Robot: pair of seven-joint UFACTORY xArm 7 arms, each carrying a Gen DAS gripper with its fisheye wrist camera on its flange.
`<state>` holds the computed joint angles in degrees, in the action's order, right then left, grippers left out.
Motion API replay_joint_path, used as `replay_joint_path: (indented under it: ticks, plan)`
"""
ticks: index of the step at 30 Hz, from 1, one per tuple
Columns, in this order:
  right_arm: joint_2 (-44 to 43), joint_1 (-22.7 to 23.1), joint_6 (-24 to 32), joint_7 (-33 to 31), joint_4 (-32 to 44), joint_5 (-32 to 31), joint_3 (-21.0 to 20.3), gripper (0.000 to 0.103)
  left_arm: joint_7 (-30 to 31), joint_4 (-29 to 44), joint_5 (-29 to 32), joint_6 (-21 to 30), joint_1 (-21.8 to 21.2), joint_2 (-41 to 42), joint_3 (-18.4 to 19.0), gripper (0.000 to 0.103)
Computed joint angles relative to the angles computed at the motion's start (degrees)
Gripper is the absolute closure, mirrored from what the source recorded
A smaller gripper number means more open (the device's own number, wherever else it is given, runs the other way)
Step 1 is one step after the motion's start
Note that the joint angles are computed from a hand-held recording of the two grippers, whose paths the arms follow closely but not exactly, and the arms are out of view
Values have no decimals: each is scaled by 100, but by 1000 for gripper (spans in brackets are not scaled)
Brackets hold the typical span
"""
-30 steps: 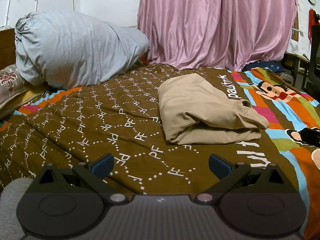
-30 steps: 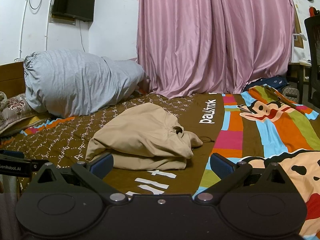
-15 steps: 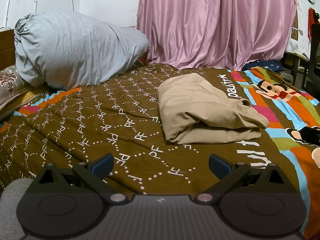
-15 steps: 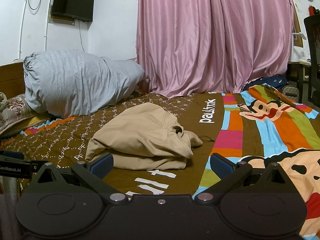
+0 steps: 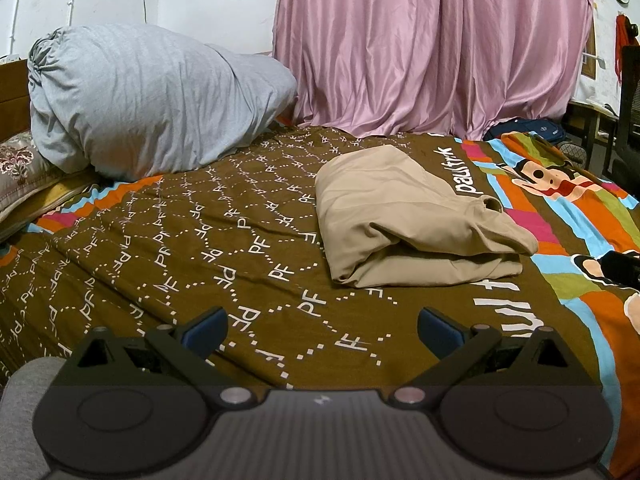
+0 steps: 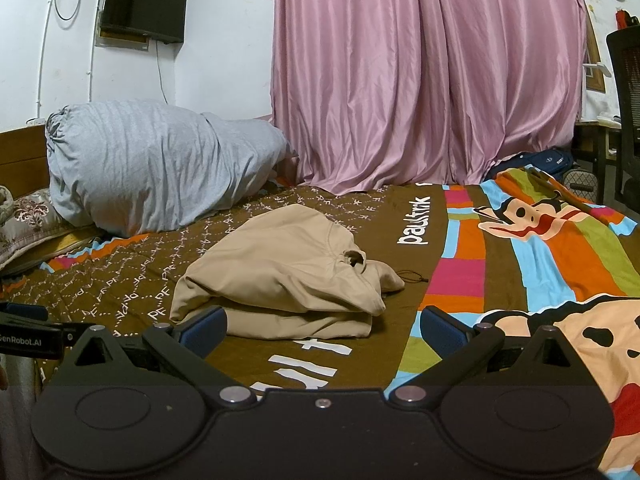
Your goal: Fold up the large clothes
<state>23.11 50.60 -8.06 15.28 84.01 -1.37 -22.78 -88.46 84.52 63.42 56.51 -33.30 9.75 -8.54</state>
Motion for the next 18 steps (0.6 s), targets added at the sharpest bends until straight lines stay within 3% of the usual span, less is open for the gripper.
replay_joint_path:
  ticks: [18]
  plan:
    - [1,-18,0,-26,3,32,23,1,26,-16,-4,-28,19,-10,1,1]
